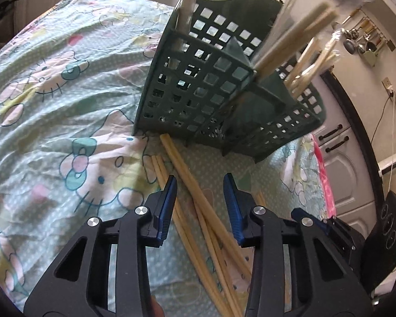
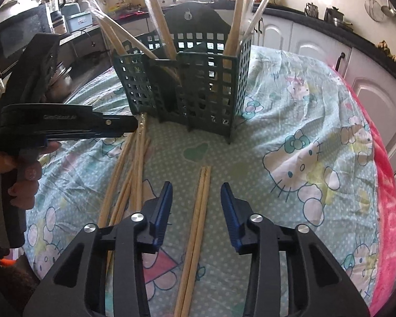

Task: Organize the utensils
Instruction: 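Close the left gripper on a chopstick while the right gripper closes on another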

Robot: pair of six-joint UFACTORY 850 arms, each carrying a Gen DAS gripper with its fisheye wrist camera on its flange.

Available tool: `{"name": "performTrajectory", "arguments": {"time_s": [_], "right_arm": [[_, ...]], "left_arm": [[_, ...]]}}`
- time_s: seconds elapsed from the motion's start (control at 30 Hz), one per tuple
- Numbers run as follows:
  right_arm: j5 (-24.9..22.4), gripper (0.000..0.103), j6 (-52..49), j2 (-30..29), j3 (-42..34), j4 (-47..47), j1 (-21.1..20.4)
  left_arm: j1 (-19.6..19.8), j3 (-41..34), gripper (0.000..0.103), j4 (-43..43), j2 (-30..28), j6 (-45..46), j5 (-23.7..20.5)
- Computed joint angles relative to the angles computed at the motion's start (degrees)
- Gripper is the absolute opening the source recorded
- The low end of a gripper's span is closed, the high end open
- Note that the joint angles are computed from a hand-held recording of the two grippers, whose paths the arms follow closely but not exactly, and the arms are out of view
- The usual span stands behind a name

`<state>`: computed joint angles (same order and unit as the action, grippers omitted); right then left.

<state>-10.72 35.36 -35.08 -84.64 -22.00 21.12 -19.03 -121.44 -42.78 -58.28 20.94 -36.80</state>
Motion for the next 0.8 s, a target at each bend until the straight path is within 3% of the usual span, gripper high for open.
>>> {"name": "performTrajectory", "arguments": {"time_s": [0.23, 0.57, 0.8], "right_arm": [[-0.5, 0.033, -9.4, -1.8, -2.4, 10.0, -0.7], [-3.7, 0.032, -15.3, -4.6, -6.4, 16.6, -1.3], [-5.7, 0.032, -22.0, -6.5, -8.7, 24.7, -2.7]], "left_arm": [[0.1, -7.5, 0.028, 3.3, -4.7, -5.9, -2.2], [-0.9, -17.4, 0.026, 10.7, -10.3, -13.9, -3.7], [-1.6, -21.1, 0.014, 16.5, -12.9, -20.0, -3.8]]}}
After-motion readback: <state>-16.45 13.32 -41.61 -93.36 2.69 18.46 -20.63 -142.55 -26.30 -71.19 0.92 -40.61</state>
